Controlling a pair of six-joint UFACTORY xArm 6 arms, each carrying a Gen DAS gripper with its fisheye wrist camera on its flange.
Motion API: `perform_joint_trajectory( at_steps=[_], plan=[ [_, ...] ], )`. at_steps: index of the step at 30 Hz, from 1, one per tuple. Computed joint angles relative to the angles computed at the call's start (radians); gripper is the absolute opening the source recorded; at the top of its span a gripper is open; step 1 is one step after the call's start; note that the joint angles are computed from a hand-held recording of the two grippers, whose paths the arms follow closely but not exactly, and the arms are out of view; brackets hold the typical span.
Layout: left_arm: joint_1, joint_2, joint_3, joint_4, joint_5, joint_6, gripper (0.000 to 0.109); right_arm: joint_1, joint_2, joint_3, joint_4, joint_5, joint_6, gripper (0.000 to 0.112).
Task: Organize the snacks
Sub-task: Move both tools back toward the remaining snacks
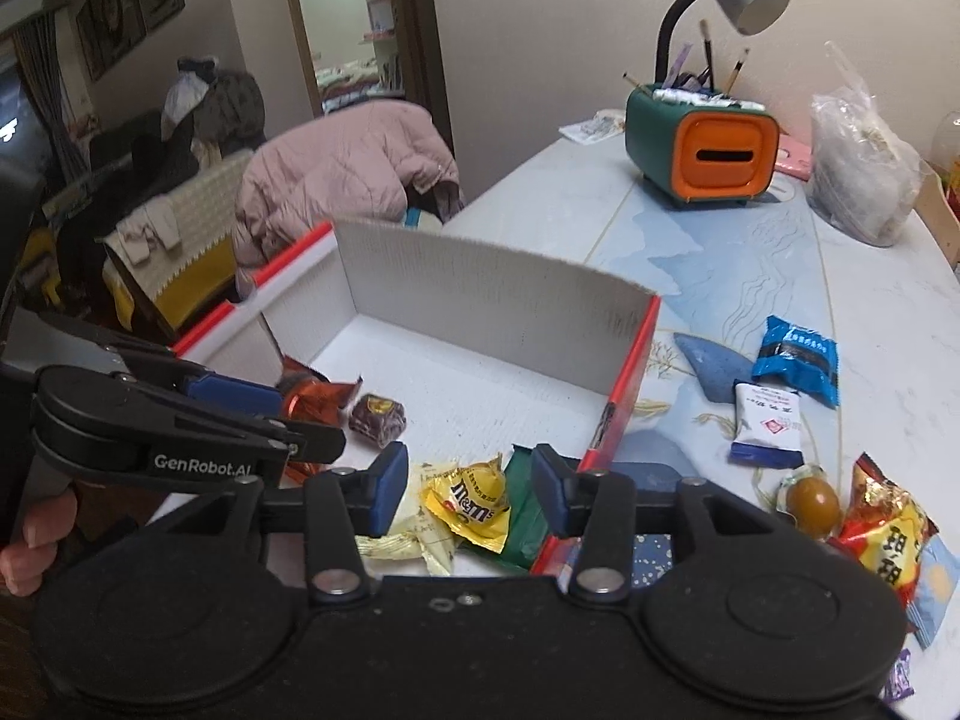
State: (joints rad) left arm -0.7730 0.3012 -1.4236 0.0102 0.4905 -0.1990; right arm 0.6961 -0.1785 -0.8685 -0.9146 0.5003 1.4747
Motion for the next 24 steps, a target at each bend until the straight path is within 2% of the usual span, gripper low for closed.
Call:
perform_joint_trajectory(
  at_steps=[4,7,9,15,19,24],
  plan=[
    [-0.02,-0.038,0.033,0.026,-0.042,-0.03,0.048,0.024,-0.054,0.027,-0.063,0.042,0.091,0.052],
    [-0.033,-0.057,0.052,0.079,-0.075,-0.084,0.056,0.042,-0.097,0.05,-0.106,0.076,0.153,0.059],
    [-0.043,-0.065,0.058,0.103,-0.094,-0.107,0.056,0.057,-0.127,0.068,-0.128,0.102,0.183,0.065],
    [-0.076,-0.06,0.043,0.102,-0.109,-0.112,0.057,0.088,-0.24,0.148,-0.156,0.171,0.238,0.074],
    [-0.103,-0.044,0.023,0.158,-0.122,-0.169,0.067,0.101,-0.33,0.215,-0.159,0.217,0.269,0.08],
    [-0.136,-0.009,-0.023,0.15,-0.117,-0.186,0.069,0.125,-0.454,0.308,-0.164,0.289,0.317,0.088]
  ],
)
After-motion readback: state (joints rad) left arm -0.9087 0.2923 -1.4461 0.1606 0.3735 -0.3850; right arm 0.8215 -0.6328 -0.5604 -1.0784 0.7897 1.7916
